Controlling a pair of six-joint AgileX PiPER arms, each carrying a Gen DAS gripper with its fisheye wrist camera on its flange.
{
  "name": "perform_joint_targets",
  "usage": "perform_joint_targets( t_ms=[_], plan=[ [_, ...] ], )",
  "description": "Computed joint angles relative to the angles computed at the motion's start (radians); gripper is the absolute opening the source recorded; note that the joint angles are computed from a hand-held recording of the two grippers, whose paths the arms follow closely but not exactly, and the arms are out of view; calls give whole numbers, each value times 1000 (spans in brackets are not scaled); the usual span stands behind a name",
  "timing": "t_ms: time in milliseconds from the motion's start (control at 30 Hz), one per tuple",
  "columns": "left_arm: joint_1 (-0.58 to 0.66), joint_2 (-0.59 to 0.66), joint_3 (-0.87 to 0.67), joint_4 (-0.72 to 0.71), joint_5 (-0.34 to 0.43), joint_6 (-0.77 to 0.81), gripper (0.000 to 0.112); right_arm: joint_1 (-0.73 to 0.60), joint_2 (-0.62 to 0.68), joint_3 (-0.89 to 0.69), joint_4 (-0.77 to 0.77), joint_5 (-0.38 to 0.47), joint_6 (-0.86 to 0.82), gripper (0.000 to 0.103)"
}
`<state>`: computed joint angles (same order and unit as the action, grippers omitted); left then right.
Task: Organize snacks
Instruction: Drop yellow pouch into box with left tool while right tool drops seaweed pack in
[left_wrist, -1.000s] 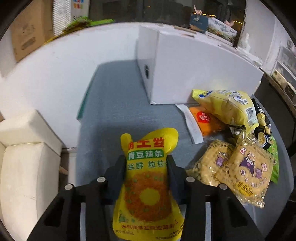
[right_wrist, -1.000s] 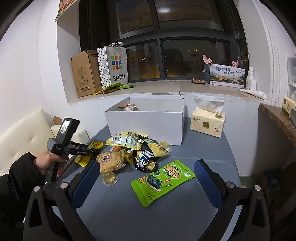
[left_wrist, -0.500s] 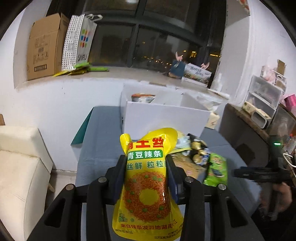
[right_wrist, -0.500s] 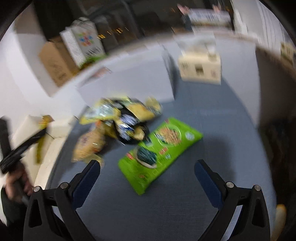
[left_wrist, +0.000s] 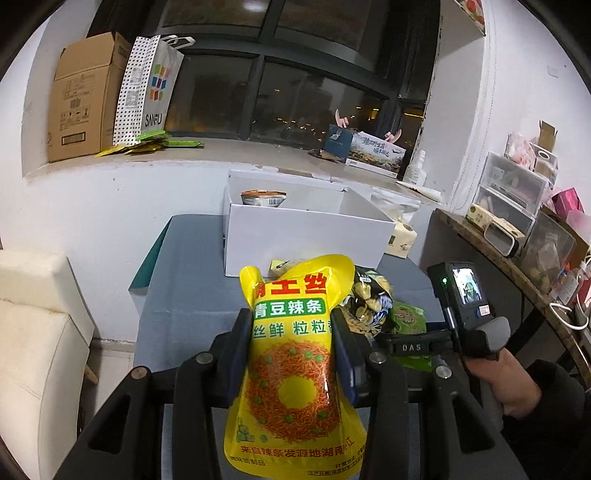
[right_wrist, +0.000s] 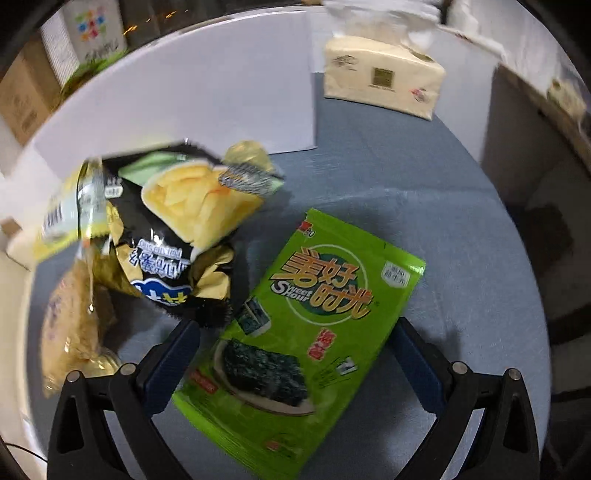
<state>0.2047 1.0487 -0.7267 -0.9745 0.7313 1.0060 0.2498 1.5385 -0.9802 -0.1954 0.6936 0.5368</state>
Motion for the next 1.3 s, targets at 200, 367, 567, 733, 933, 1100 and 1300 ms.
perform_joint_targets(
  t_ms=[200,367,567,733,933,1100,1300],
  plan=[
    [-11,-1,4,-3,2,4,45,-14,-90,87,-7,-34,-95,70],
    [-7,6,-1,-11,6,4,45,-257,-243,216,411,-73,-560,64],
    [-57,45,-51,-36,-5,-2,45,-563,-421,262,864,93,-1063,64],
    [-141,118,-188,-31,-49,-41,45,-610,-462,153,1029,198,-1171,64],
    [-216,384,-566,27,-34,-173,45,-459,-292,-168,949,148,-1063,64],
    [-320,698,-1019,295,0,-463,45,-370,-2,-523,838,160,-942,64],
    [-399,1097,-1613,578,210,-739,46,-304,389,-1047,678,329,-803,64]
  ],
)
